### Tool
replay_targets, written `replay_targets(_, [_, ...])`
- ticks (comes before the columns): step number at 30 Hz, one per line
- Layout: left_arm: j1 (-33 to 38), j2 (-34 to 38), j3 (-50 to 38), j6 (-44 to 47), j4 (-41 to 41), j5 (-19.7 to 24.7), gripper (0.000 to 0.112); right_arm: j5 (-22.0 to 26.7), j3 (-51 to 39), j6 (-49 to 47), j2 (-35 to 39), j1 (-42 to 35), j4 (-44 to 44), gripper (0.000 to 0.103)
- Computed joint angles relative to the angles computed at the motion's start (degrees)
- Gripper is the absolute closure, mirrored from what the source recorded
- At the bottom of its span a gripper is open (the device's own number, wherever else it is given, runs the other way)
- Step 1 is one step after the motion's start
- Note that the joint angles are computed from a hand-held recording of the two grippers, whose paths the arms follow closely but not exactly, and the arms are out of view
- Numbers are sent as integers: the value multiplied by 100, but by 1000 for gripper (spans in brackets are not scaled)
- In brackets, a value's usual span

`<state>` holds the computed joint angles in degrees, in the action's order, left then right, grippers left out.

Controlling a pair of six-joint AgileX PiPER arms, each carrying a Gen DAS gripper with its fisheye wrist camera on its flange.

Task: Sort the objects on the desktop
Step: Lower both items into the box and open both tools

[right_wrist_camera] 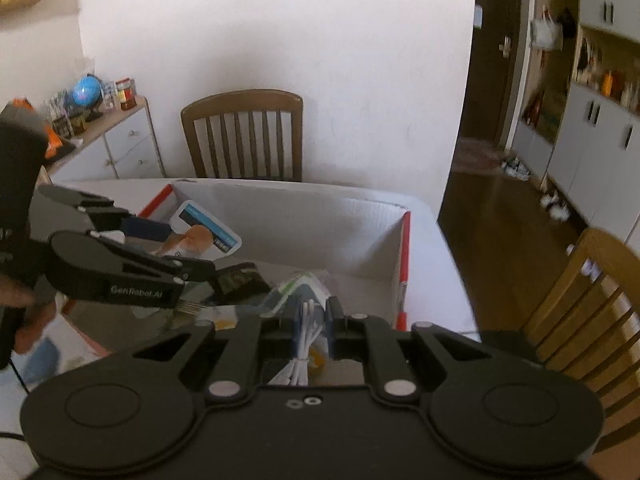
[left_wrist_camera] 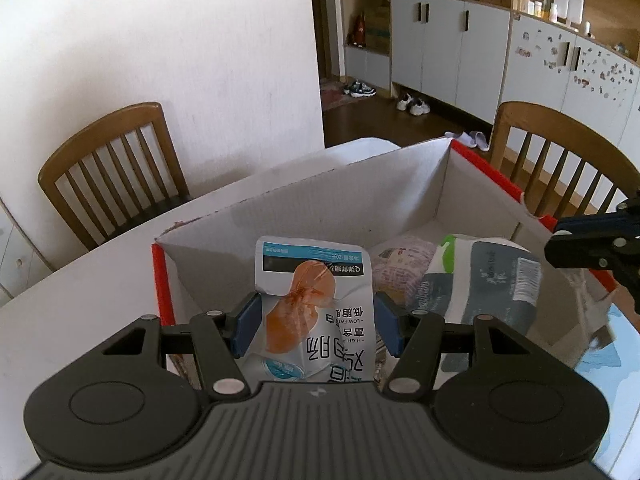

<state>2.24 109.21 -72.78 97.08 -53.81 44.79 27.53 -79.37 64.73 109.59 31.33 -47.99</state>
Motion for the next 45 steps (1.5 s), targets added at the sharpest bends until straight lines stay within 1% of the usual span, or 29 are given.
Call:
replay_targets(7, [-193, 250, -280, -384, 296, -30, 53, -83, -92, 302, 114, -149, -279, 91])
replay_targets(10, [-243, 358, -348, -513, 415, -52, 53, -58, -137, 259, 223, -207, -236, 91])
replay_targets(15, [-306, 516, -485, -735, 637, -27, 53, -198, -2, 266, 277, -289, -197, 91])
replay_targets(17, [-319, 556, -572, -905, 735, 28, 52, -174, -37, 140, 300, -292, -86, 86])
replay_targets(18, [-335, 590, -652, -1034, 832, 87, 52, -155, -51, 113, 303, -295, -43, 85])
replay_targets(19, [-352, 641, -757, -1200, 972, 174, 51, -135, -79, 104, 313, -299, -29, 82])
replay_targets(21, [-369, 715, -891, -1456, 1158, 291, 51, -141, -59, 88, 288, -323, 49, 78])
replay_targets(22, [-368, 726, -920, -1542, 1212, 313, 50, -135, -65, 48, 276, -334, 115, 72])
replay_targets(23, [-362, 733, -938, -1590, 1231, 323, 49, -105, -56, 99, 269, -331, 84, 63])
replay_targets(25, [-338, 744, -981, -1623, 1223, 355, 40, -114, 16, 255, 232, -326, -43, 55])
replay_targets(27, [-307, 719, -989, -1675, 1218, 415, 38, -208, 73, 145, 185, -351, 101, 52])
replay_targets(29, [-261, 712, -1046, -1720, 1217, 535, 38, -229, 140, 181, 142, -328, 42, 48])
replay_targets(31, [-229, 628, -982, -1697, 1172, 556, 36, -284, 181, 76, 98, -316, 128, 44])
replay_targets(36, [-87, 467, -930, -1583, 1051, 701, 31, -323, 309, -2, -47, -282, 116, 41])
replay_targets(45, [258, 81, -717, -1378, 828, 957, 31, -436, 523, -77, -356, -182, 137, 39])
